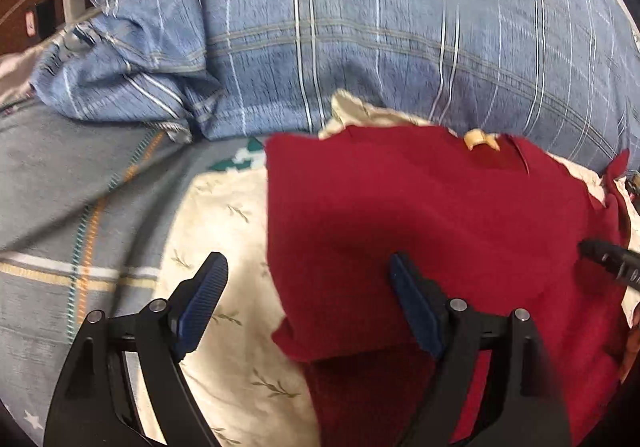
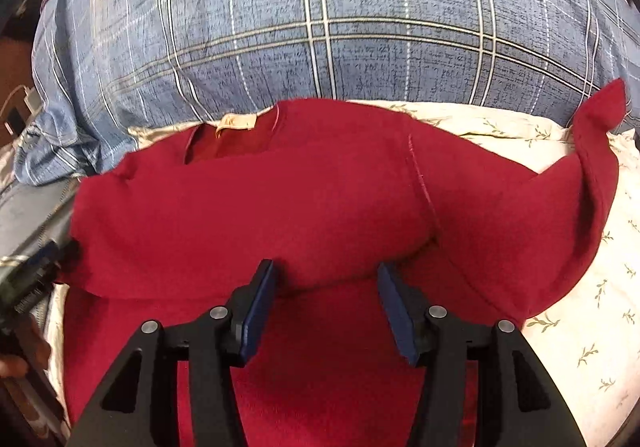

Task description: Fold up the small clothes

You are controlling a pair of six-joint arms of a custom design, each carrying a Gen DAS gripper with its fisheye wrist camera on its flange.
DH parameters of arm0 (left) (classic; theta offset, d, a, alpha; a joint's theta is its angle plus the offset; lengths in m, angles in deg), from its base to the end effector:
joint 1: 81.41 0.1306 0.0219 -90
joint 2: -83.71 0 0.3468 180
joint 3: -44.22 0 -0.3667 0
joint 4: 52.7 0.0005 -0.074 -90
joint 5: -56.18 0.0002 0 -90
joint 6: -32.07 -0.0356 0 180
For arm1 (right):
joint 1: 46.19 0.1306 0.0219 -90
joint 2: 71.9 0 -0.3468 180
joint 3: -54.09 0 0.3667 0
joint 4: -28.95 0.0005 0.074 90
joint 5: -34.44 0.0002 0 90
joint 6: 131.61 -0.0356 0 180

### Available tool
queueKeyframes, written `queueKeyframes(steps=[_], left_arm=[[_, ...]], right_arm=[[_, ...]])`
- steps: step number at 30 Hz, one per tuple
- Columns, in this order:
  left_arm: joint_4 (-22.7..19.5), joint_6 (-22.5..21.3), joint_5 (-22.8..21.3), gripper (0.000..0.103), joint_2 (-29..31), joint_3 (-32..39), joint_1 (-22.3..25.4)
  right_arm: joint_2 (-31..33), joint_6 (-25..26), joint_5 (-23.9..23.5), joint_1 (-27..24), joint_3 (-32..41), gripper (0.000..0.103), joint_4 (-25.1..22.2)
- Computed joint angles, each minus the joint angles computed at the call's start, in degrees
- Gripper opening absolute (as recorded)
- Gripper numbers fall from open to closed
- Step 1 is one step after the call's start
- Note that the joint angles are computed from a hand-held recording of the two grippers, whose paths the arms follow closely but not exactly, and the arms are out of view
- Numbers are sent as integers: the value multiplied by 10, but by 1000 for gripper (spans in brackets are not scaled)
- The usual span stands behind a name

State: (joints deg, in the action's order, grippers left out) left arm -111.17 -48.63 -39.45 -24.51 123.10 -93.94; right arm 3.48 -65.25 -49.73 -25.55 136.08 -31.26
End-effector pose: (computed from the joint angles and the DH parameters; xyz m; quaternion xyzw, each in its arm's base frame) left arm 0.3379 -0.0720 0.4197 0.0103 0.9427 -0.0170 0.3332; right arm 0.3415 0.1242 0.4202 0.0407 0.9480 0.0728 0.3071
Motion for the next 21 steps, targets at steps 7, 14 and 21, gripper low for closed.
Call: queueKeyframes(steps=[7, 14, 21], left_arm=[[-2, 3, 1, 83, 3, -2, -2], [-1, 4, 8, 83, 4, -3, 3], [3, 3, 18, 83, 7, -5, 8]], right_arm=[[-33, 13, 22, -89, 12, 71, -12], [60, 45, 69, -210, 97, 71, -51], [151, 40, 104, -264, 149, 70, -48]])
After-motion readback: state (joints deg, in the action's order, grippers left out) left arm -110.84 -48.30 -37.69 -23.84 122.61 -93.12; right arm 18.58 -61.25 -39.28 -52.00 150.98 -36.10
